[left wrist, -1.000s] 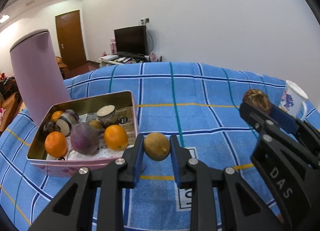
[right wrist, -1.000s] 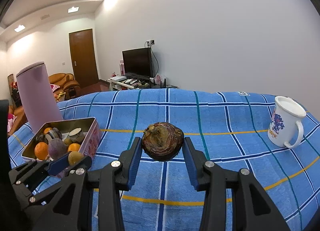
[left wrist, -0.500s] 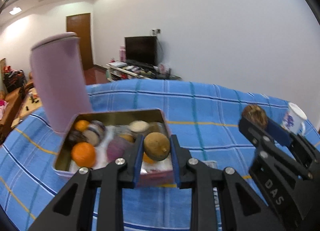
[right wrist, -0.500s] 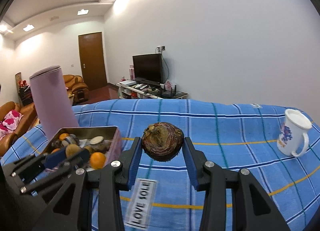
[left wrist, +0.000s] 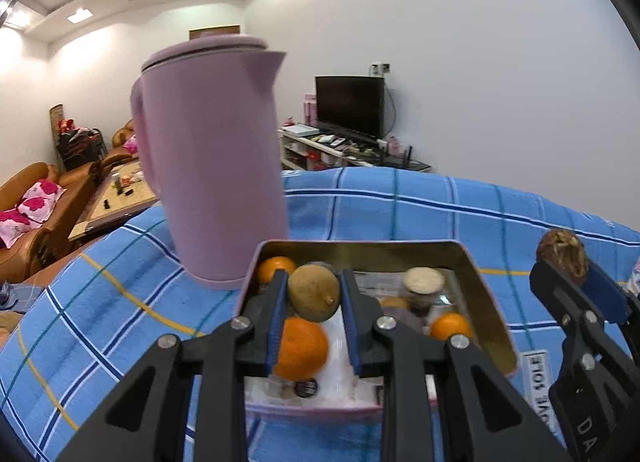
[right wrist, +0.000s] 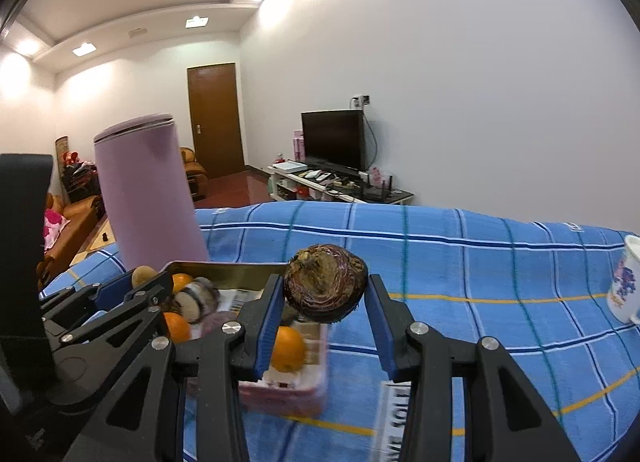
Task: Organize fruits
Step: 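Open both tools over the tin to drop the tan and brown fruits inside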
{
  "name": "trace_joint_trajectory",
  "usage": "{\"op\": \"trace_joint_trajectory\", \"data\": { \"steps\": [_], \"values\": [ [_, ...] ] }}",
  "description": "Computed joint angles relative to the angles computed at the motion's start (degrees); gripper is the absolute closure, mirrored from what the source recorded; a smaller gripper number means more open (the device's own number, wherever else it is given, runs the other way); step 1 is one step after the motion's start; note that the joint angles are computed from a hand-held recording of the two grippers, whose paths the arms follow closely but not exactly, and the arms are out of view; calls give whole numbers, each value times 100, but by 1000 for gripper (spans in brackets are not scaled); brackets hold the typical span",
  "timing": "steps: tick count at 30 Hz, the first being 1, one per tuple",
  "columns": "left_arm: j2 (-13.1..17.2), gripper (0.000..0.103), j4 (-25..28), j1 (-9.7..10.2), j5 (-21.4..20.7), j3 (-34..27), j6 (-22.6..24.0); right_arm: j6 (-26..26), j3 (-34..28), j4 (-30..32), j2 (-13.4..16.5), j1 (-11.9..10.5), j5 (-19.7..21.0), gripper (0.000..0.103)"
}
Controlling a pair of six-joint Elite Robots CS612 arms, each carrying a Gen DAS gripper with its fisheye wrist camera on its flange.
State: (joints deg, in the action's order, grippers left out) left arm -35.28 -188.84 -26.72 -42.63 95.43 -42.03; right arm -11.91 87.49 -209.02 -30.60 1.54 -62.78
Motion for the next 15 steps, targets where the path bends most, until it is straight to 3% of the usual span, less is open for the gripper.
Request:
{"op": "trace_joint_trajectory", "data": {
  "steps": [7, 15],
  "values": [
    [79, 76, 74, 75, 109, -63, 4, -48, -302, 353, 145, 158, -108, 59],
    [154, 76, 259, 189, -180, -149, -56, -231, -649, 1204, 271, 262, -195, 59]
  ]
}}
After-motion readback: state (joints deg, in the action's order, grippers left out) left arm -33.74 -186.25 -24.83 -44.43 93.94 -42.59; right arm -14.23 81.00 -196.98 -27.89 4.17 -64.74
